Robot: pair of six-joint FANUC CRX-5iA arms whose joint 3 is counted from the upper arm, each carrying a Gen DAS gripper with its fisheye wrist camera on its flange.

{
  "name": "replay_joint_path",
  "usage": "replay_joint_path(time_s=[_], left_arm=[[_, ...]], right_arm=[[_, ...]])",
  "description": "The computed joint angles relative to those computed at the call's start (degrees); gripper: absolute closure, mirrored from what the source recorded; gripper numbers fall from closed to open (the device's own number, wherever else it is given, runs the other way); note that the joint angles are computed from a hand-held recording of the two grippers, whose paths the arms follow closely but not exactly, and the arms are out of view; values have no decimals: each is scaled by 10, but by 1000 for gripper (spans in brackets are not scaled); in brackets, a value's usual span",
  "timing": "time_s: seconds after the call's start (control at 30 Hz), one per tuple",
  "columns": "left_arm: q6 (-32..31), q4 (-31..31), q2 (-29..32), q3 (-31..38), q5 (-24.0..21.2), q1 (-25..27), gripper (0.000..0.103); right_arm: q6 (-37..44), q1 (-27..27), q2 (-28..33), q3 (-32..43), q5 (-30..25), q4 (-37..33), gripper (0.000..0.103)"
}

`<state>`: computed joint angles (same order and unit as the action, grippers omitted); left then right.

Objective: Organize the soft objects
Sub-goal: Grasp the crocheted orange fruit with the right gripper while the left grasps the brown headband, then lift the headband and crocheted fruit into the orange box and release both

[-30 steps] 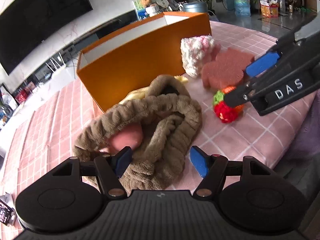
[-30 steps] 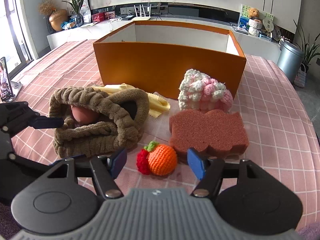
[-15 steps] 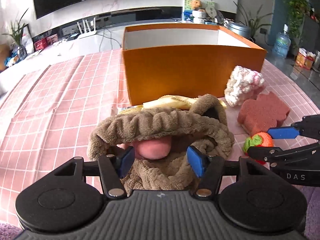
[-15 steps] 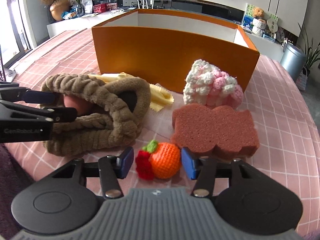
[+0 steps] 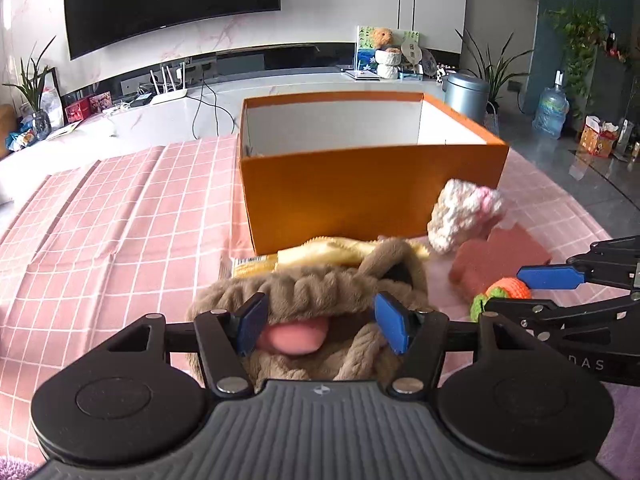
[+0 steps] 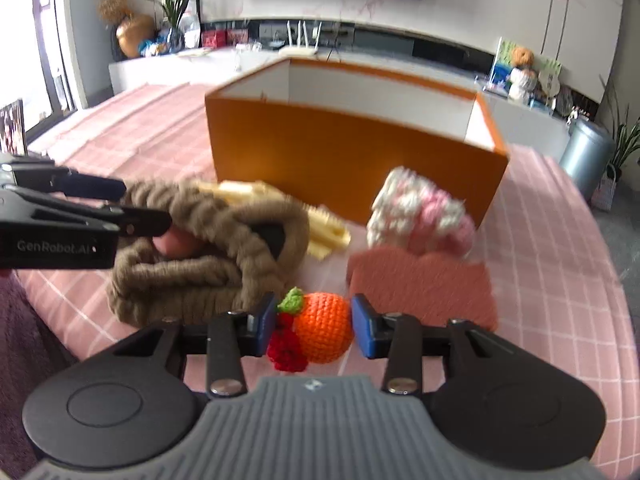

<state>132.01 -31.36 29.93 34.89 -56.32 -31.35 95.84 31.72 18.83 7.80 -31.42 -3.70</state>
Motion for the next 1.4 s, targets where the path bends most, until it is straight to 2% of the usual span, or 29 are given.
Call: replay_joint_path(time_s=[0.07,0.2,0.37,0.47,0.53,0.63,0.7,0.8,0.87,1.03,1.2,1.4], left_arm=[[-30,-16,9,16,-4,-5,25],[-129,30,32,47,13,9,25],[-270,91,86,124,-42,26,21],[-337,123,117,169,-94,39,17],[-345,113,131,188,-113,41,17],[-353,136,138,187,-113,54,17],[-342,158,142,184,-110,64,22],[-321,172,141,176,-96,72,39],[-317,167,138,172,-91,71,58],[-316,168,132,170,-91,72,78],[-287,163,98,126,-42,67,83],[-239,144,60,102,-21,58,83]], right_arm=[[-15,0,-2,-3,8,13,63],[-61,-5,-1,-11,24,51,63],[-60,-15,3,-3,19,39,63],[-35,-19,8,7,12,13,62],[-38,-19,14,11,10,11,62],[-37,-22,23,21,4,4,62],[-33,-25,28,28,-1,-5,62],[-19,-28,30,31,0,-18,62],[-12,-28,30,29,4,-20,62],[-8,-29,30,30,5,-23,62],[-16,-28,23,21,15,-14,63],[-19,-29,9,8,28,-14,63]])
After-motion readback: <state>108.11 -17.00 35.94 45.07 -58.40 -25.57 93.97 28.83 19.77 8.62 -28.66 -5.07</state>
